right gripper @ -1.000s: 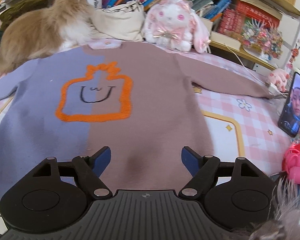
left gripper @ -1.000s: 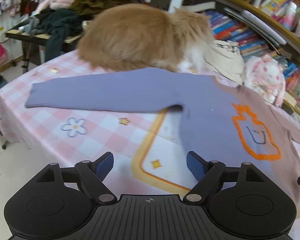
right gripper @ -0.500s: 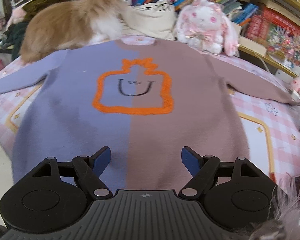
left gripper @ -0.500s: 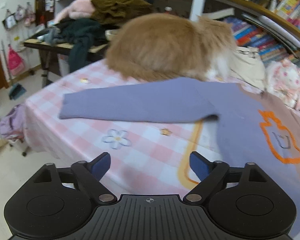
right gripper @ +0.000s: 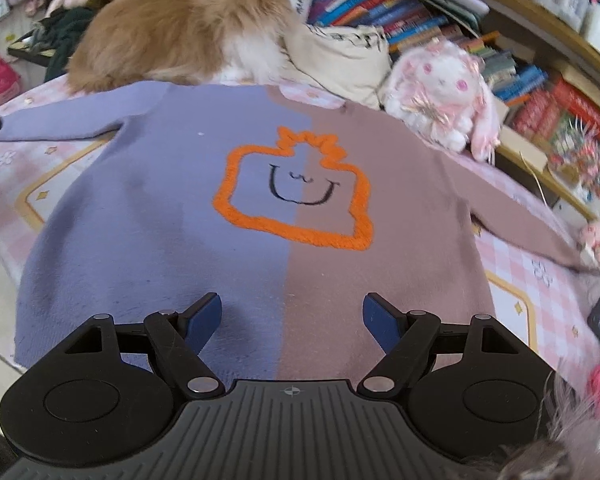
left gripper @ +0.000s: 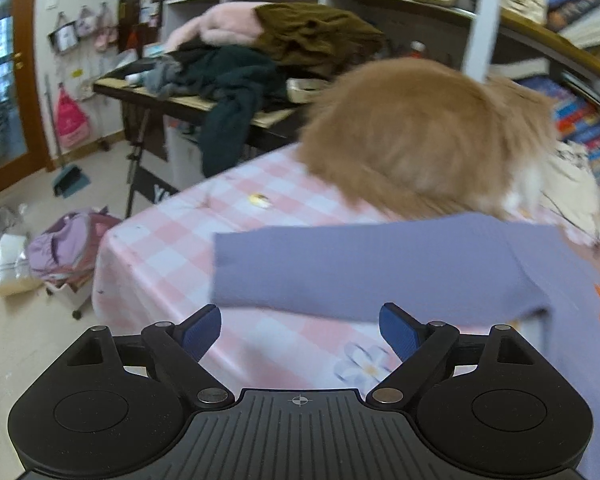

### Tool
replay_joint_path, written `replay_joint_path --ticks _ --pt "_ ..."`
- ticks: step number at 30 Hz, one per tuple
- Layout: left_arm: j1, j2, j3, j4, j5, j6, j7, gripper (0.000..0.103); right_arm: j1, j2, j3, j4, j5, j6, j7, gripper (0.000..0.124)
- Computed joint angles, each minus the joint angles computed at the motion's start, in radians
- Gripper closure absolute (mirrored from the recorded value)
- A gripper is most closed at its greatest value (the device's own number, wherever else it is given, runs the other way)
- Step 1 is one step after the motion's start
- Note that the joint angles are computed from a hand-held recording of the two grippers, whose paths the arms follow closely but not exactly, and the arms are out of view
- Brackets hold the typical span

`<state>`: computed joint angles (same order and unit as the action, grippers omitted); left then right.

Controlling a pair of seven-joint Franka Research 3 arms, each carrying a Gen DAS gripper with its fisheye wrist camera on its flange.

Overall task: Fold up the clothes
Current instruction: 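Open both tools and move the left tool to the lavender sleeve cuff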

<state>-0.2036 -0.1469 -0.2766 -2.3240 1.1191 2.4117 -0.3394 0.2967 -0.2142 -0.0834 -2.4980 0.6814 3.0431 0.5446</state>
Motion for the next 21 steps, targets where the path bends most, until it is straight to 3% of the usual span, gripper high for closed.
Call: replay_joint_path --ticks 4,8,11,17,21 --pt "0.024 -0.012 0.016 -0.028 0.038 0.027 -0.065 0.015 0.0 -0.013 0.0 -0.013 -0.001 0.009 -0.013 0.048" --pt "0.053 -0.012 0.036 -0.049 0.064 0.106 -0.126 0.017 -0.022 -0.02 0.013 -0.025 -0.042 0.023 0.028 0.048" --pt "0.073 -0.01 0.037 -0.062 0.127 0.158 -0.233 0.025 -0.042 -0.027 0.021 -0.035 -0.082 0.027 0.072 0.048" --pt "0.099 0.01 0.045 -0.051 0.338 0.273 -0.538 0.026 -0.078 -0.023 0.035 -0.036 -0.165 0.011 0.167 0.048" --pt "0.094 0.062 0.063 0.003 0.428 0.344 -0.632 0.026 -0.073 -0.017 0.028 -0.031 -0.184 0.005 0.184 0.048"
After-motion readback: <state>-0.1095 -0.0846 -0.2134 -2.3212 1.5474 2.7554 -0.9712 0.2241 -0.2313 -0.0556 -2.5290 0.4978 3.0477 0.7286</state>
